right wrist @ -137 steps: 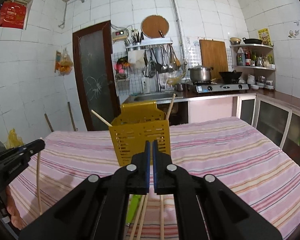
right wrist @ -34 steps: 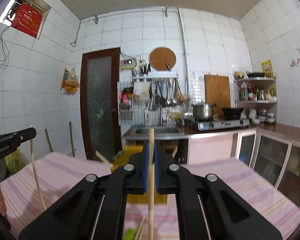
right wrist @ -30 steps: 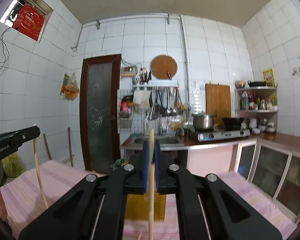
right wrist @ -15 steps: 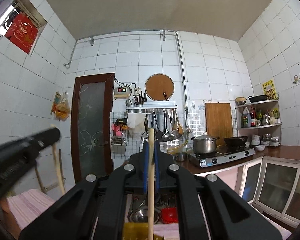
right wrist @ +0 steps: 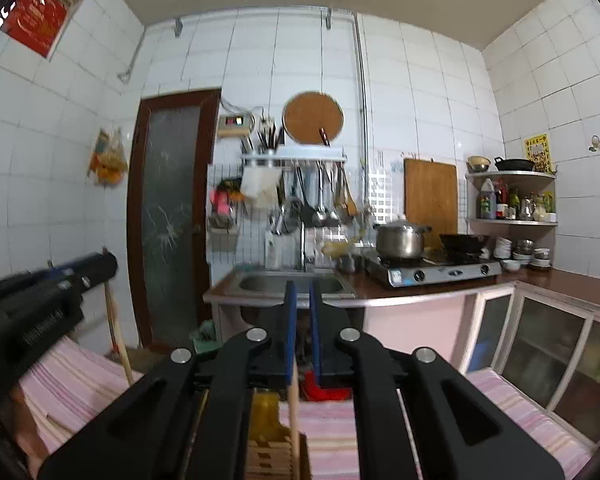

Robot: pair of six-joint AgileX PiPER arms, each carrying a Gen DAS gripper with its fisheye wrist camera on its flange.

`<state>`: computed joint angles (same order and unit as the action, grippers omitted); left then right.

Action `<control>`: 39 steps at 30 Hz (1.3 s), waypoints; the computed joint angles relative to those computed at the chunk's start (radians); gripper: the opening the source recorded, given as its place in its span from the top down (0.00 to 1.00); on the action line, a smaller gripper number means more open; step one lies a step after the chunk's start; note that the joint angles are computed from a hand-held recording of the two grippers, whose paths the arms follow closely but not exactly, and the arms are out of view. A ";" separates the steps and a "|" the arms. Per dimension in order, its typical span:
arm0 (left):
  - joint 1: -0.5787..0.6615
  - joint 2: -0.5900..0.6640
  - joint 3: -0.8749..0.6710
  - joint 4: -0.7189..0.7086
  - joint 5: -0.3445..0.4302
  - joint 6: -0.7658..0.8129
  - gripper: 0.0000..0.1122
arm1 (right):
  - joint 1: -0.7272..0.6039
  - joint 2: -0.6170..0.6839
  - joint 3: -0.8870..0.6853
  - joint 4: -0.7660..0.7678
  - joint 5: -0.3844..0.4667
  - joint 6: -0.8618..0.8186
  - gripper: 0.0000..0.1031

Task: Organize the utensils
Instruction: 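Lower the right tool's chopstick into the holder while the left tool lowers its stick in, then open the right tool in the holder while the left tool releases its stick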

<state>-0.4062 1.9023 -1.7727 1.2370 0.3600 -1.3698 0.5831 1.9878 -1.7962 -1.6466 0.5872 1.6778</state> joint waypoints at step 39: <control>0.029 -0.292 0.852 -0.285 0.015 0.196 0.13 | 0.184 -0.216 0.656 0.620 0.007 -0.157 0.28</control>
<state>-0.3775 1.6103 -0.9210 0.9516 0.3753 -1.1741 0.7674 1.7720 -1.1397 -1.0263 0.5939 1.5211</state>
